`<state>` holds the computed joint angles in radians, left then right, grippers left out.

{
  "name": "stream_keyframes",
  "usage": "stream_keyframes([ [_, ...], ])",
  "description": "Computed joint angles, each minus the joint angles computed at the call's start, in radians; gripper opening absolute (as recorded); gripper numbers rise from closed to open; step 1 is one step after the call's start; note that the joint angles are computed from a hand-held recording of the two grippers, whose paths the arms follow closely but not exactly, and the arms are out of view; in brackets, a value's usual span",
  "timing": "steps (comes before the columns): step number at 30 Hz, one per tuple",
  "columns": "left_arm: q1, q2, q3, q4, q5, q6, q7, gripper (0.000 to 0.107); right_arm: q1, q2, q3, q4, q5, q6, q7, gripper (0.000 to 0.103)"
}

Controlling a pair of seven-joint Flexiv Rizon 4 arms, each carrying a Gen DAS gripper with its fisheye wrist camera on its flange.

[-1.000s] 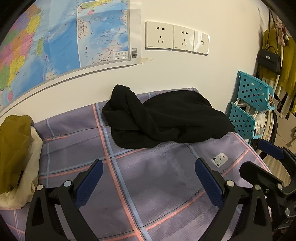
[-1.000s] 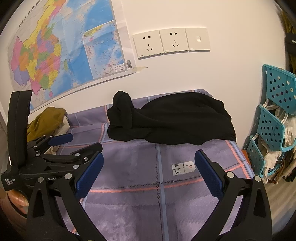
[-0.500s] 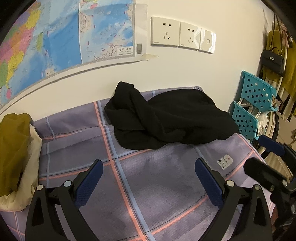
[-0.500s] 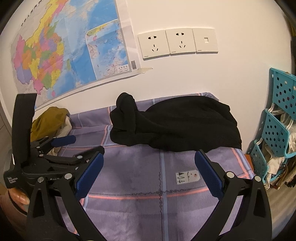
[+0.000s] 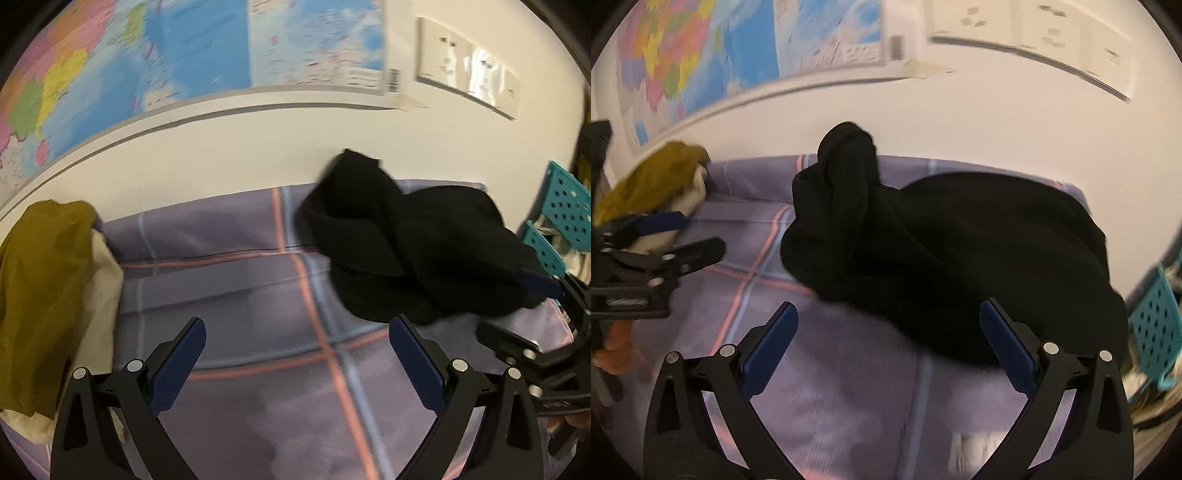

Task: Fold large clothes
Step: 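Grasp the black jacket with both grippers and lift it off the bed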

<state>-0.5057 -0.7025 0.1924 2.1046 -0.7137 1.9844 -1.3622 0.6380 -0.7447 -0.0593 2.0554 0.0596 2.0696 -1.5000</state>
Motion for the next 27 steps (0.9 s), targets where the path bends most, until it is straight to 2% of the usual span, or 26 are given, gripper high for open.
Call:
stream_keyframes([
  [2, 0.0, -0.007, 0.007, -0.006, -0.008, -0.008, -0.001, 0.096, 0.053, -0.038, -0.05, -0.061, 0.014, -0.028, -0.039, 0.094],
  [3, 0.005, -0.009, 0.007, -0.006, -0.005, -0.011, -0.002, 0.096, 0.061, -0.049, -0.065, -0.077, -0.005, -0.039, -0.036, 0.088],
  [4, 0.012, -0.011, 0.004, -0.008, 0.0, -0.015, -0.003, 0.096, 0.081, -0.064, -0.088, -0.103, -0.014, -0.07, -0.048, 0.072],
  [5, 0.016, -0.015, 0.005, -0.012, 0.004, -0.023, -0.003, 0.096, 0.094, -0.072, -0.106, -0.12, -0.014, -0.093, -0.056, 0.062],
  [7, 0.02, -0.02, 0.009, -0.017, 0.013, -0.035, -0.005, 0.096, 0.043, -0.063, -0.07, -0.132, -0.06, -0.129, -0.048, 0.028],
  [9, 0.027, -0.019, 0.008, -0.01, 0.029, -0.031, -0.014, 0.096, -0.024, -0.04, -0.019, -0.119, -0.099, -0.124, -0.041, 0.015],
  [11, 0.035, -0.026, 0.008, -0.017, 0.043, -0.034, -0.018, 0.096, -0.135, -0.003, 0.062, -0.082, -0.171, -0.066, -0.007, 0.014],
  [12, 0.047, -0.029, 0.001, -0.021, 0.055, -0.035, -0.023, 0.096, -0.163, 0.015, 0.086, -0.071, -0.148, -0.043, -0.022, 0.014],
  [14, 0.073, -0.035, -0.015, -0.032, 0.082, -0.042, -0.029, 0.096, -0.209, 0.042, 0.108, -0.053, -0.157, -0.026, 0.006, 0.021],
  [16, 0.086, -0.044, -0.019, -0.048, 0.104, -0.056, -0.033, 0.096, -0.303, 0.048, 0.187, -0.061, -0.246, -0.081, 0.046, 0.051],
  [17, 0.082, -0.05, -0.011, -0.056, 0.109, -0.065, -0.034, 0.096, -0.321, 0.041, 0.189, -0.063, -0.334, -0.088, 0.107, 0.057],
  [18, 0.079, -0.056, -0.004, -0.063, 0.114, -0.071, -0.036, 0.096, -0.31, 0.034, 0.184, -0.075, -0.357, -0.098, 0.109, 0.062],
  [19, 0.091, -0.059, -0.012, -0.065, 0.129, -0.067, -0.044, 0.096, -0.272, 0.027, 0.173, -0.106, -0.317, -0.146, 0.046, 0.066],
  [21, 0.106, -0.062, -0.02, -0.069, 0.146, -0.075, -0.058, 0.096, -0.205, 0.009, 0.122, -0.149, -0.32, -0.203, 0.039, 0.067],
  [23, 0.124, -0.062, -0.029, -0.07, 0.169, -0.084, -0.069, 0.096, -0.2, -0.027, 0.129, -0.22, -0.353, -0.289, 0.052, 0.068],
  [24, 0.121, -0.065, -0.021, -0.072, 0.174, -0.088, -0.073, 0.096, -0.175, -0.039, 0.1, -0.24, -0.357, -0.306, 0.063, 0.064],
  [25, 0.124, -0.066, -0.02, -0.074, 0.183, -0.088, -0.077, 0.096, -0.178, -0.052, 0.104, -0.266, -0.362, -0.328, 0.06, 0.035],
  [26, 0.153, -0.063, -0.044, -0.071, 0.207, -0.082, -0.083, 0.096, -0.209, -0.054, 0.14, -0.273, -0.363, -0.337, 0.053, 0.017],
  [27, 0.184, -0.058, -0.071, -0.069, 0.233, -0.08, -0.088, 0.096, -0.251, -0.05, 0.182, -0.276, -0.37, -0.342, 0.06, 0.008],
])
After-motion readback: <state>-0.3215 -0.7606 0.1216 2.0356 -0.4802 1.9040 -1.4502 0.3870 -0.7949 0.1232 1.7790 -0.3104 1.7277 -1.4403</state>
